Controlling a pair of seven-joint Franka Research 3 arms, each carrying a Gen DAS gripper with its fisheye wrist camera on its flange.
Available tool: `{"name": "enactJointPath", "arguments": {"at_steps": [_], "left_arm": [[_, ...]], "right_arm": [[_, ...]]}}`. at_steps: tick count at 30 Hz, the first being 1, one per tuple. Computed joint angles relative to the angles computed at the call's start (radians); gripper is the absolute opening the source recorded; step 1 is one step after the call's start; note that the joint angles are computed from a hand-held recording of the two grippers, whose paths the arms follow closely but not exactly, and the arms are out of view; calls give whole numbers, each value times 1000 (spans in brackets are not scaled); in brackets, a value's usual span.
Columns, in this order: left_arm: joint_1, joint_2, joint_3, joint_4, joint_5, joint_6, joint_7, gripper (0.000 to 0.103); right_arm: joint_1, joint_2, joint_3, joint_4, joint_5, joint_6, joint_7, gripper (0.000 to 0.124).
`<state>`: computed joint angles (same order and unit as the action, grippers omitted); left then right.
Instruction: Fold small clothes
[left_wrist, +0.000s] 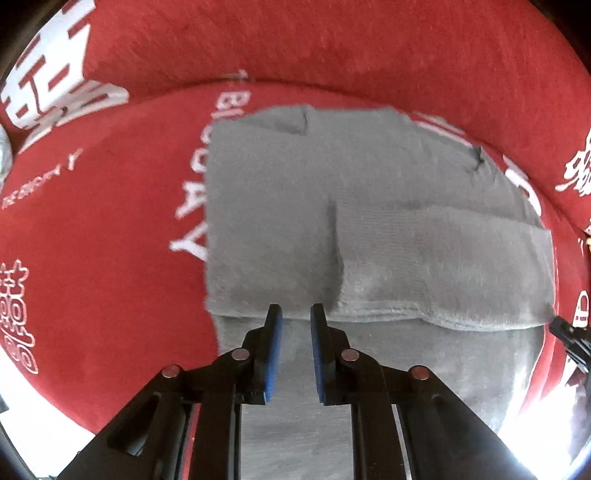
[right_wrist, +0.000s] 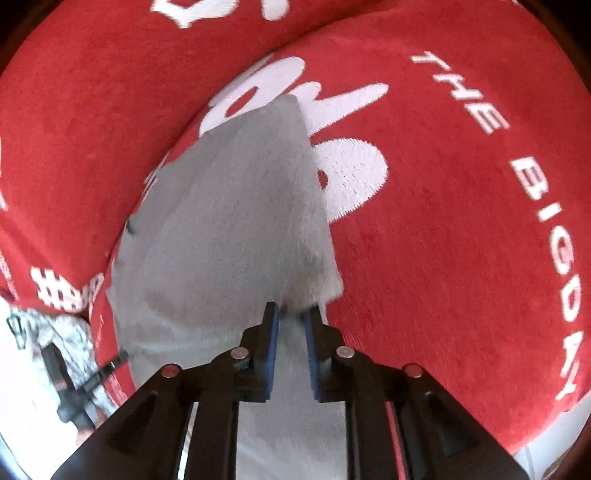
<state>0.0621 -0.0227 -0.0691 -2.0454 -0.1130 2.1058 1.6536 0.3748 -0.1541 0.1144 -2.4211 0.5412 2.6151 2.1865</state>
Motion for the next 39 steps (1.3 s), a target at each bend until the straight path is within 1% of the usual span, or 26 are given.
{"name": "enactJointPath", "arguments": {"at_steps": [1, 3, 4, 5, 8, 10, 11, 12, 13, 14, 16, 17, 18, 20, 22, 23, 27, 29, 31, 35, 37, 39], "left_arm": [[1, -2, 1, 5, 1, 4, 2, 17], [1, 4, 1, 20, 1, 11, 10, 17], [-1, 12, -2, 32, 2, 14, 16, 17], [-7, 27, -9, 46, 7, 19, 10, 17], [-21, 61, -25, 74, 15, 30, -5, 17], [-32, 79, -37, 85, 10, 42, -13, 17], [-37, 86, -41, 89, 10, 44, -16, 17], [-42, 94, -47, 92, 13, 46, -18, 17], [-47, 99, -50, 92, 22, 48, -24, 17], [-53, 105, -53, 92, 40, 50, -34, 17], [-60, 111, -56, 82, 72, 56, -50, 17], [-63, 117, -56, 78, 91, 52, -58, 17], [-64, 121, -57, 74, 97, 52, -63, 17], [-63, 108, -58, 47, 96, 88, -51, 17], [-68, 104, -60, 49, 124, 77, -46, 17], [-70, 101, -60, 48, 129, 73, -45, 17], [-70, 96, -56, 49, 133, 50, -47, 17], [-69, 94, -55, 50, 131, 41, -53, 17], [-69, 95, -54, 55, 134, 32, -59, 17], [-67, 96, -53, 57, 140, 24, -58, 17], [-66, 94, -53, 57, 138, 18, -60, 17], [-67, 86, -53, 52, 132, 14, -64, 17]], "right_arm": [[-6, -19, 8, -8, -37, 13, 20, 21], [-30, -31, 17, -8, -120, 29, 79, 38], [-40, -22, 17, -1, -147, 34, 104, 54], [-51, -1, 14, 12, -168, 44, 128, 56], [-54, 93, -15, 63, -117, 98, 102, 56], [-60, 145, -23, 102, -120, 91, 108, 55], [-63, 174, -26, 123, -119, 84, 103, 49], [-66, 201, -30, 149, -125, 60, 102, 41], [-69, 221, -32, 174, -119, 27, 87, 9], [-70, 230, -33, 189, -128, 10, 80, 8], [-59, 227, -39, 212, -237, -15, 101, 8], [-54, 229, -43, 227, -307, -44, 118, 8], [-53, 236, -45, 239, -343, -69, 117, 8], [-54, 258, -50, 256, -381, -113, 123, 8], [-54, 258, -52, 246, -394, -92, 131, 8], [-51, 257, -55, 250, -417, -102, 154, 9], [-36, 231, -54, 273, -500, -192, 266, 11], [-35, 191, -41, 244, -477, -173, 266, 11], [-30, 166, -26, 232, -458, -168, 255, 17], [-9, 145, 3, 241, -447, -174, 230, 17], [-2, 141, 8, 238, -371, -165, 190, 18], [7, 131, 12, 210, -240, -126, 140, 32]]}}
